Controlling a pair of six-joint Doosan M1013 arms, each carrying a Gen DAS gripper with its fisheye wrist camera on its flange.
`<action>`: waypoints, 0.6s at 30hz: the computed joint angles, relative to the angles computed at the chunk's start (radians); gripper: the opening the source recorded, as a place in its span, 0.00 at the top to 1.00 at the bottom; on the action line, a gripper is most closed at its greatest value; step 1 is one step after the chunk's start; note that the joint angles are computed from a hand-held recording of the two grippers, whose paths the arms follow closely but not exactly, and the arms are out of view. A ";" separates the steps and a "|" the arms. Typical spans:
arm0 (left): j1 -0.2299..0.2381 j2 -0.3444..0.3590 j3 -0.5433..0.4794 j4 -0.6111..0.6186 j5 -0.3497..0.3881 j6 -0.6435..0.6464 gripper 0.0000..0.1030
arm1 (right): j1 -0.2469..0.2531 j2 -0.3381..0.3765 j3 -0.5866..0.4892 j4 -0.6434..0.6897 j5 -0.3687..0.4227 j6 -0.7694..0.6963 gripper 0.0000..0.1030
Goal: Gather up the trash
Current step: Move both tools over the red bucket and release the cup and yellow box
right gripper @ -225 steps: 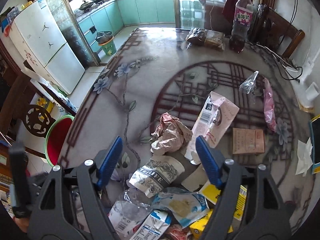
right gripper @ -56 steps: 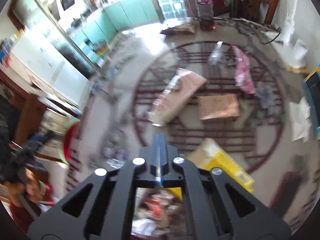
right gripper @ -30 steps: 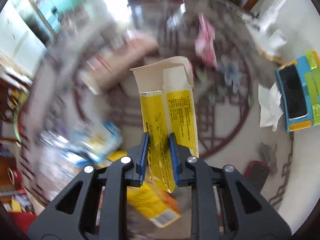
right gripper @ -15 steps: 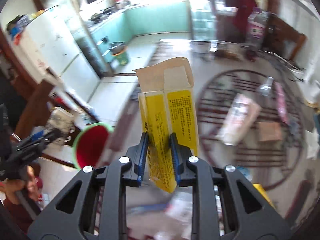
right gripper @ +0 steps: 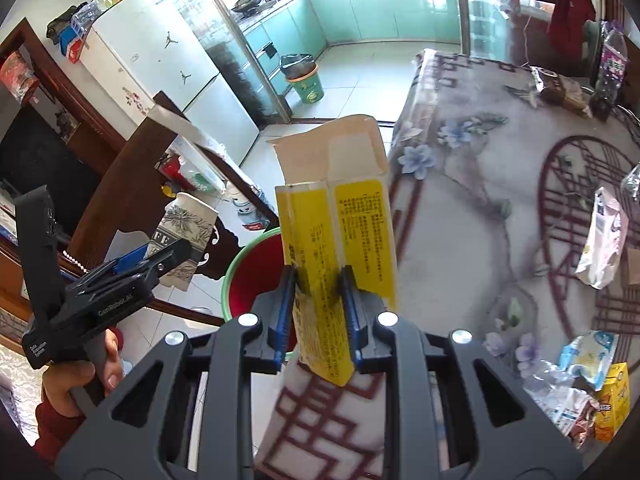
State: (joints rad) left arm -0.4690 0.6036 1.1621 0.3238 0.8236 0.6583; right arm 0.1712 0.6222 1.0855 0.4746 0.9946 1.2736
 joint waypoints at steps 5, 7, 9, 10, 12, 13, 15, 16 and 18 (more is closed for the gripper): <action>0.018 -0.006 0.019 -0.018 -0.011 0.016 0.39 | 0.021 0.016 -0.022 -0.004 0.014 0.022 0.77; 0.024 -0.007 0.023 -0.026 -0.013 0.022 0.39 | 0.027 0.022 -0.030 -0.007 0.020 0.030 0.77; 0.031 -0.006 0.027 -0.033 -0.015 0.028 0.39 | 0.032 0.027 -0.038 -0.009 0.025 0.038 0.77; 0.034 -0.005 0.028 -0.038 -0.015 0.031 0.39 | 0.033 0.029 -0.041 -0.009 0.029 0.039 0.77; 0.039 -0.002 0.026 -0.043 -0.012 0.037 0.39 | 0.037 0.038 -0.052 -0.012 0.039 0.047 0.77; 0.041 0.001 0.024 -0.046 -0.010 0.040 0.39 | 0.038 0.042 -0.057 -0.011 0.045 0.050 0.77; 0.046 0.006 0.020 -0.056 -0.003 0.050 0.39 | 0.040 0.045 -0.059 -0.009 0.051 0.050 0.77; 0.048 0.010 0.017 -0.062 0.002 0.057 0.39 | 0.042 0.047 -0.061 -0.009 0.053 0.050 0.77; 0.051 0.017 0.009 -0.070 0.011 0.066 0.39 | 0.044 0.053 -0.067 -0.007 0.062 0.055 0.76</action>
State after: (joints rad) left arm -0.4179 0.6201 1.1710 0.2538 0.8342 0.7245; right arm 0.2149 0.6747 1.0188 0.4677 1.0563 1.3284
